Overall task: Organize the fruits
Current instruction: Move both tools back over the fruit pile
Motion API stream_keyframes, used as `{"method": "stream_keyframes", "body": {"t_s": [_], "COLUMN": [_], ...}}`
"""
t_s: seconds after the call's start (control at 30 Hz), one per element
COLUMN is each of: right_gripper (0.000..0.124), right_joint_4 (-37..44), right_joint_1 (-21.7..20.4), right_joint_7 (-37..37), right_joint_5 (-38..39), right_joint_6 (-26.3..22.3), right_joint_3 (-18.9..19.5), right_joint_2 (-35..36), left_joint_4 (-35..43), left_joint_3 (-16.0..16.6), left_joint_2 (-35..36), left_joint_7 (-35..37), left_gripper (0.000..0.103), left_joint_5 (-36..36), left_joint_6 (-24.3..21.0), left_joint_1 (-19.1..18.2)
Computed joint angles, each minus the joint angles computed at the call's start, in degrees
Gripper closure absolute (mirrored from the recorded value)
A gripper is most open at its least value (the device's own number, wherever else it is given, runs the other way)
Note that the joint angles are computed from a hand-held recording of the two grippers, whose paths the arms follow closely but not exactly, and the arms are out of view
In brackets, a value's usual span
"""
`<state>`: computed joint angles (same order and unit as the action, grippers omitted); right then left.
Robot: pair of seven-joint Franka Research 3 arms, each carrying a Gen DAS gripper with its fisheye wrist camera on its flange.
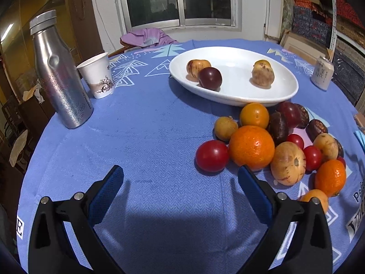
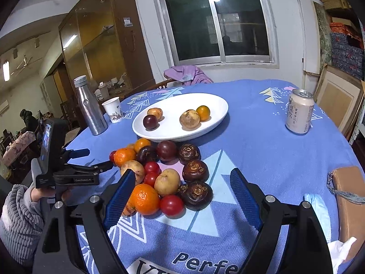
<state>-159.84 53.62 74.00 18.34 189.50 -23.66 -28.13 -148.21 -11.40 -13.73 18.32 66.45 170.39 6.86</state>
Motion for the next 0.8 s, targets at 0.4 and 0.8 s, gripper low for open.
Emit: {"method": "stream_keyframes", "body": {"t_s": [0.4,0.8], "right_gripper": [0.038,0.038], "right_joint_4": [0.9,1.1], "right_joint_1": [-0.2,-0.4], "right_joint_7": [-2.1,-3.2], "right_joint_5": [2.2,4.1], "right_joint_6": [-1.8,-2.6], "right_joint_3": [0.7,0.9], "right_joint_2": [0.7,0.6], "left_joint_4": [2.5,4.8], "left_joint_3": [0.8,3.4], "left_joint_2": [2.5,4.1], "left_joint_7": [1.6,-2.0], "left_gripper": [0.005,0.028], "left_joint_5": [-0.1,8.1], "left_joint_6": [-0.7,4.3], "left_joint_1": [1.3,0.0]}}
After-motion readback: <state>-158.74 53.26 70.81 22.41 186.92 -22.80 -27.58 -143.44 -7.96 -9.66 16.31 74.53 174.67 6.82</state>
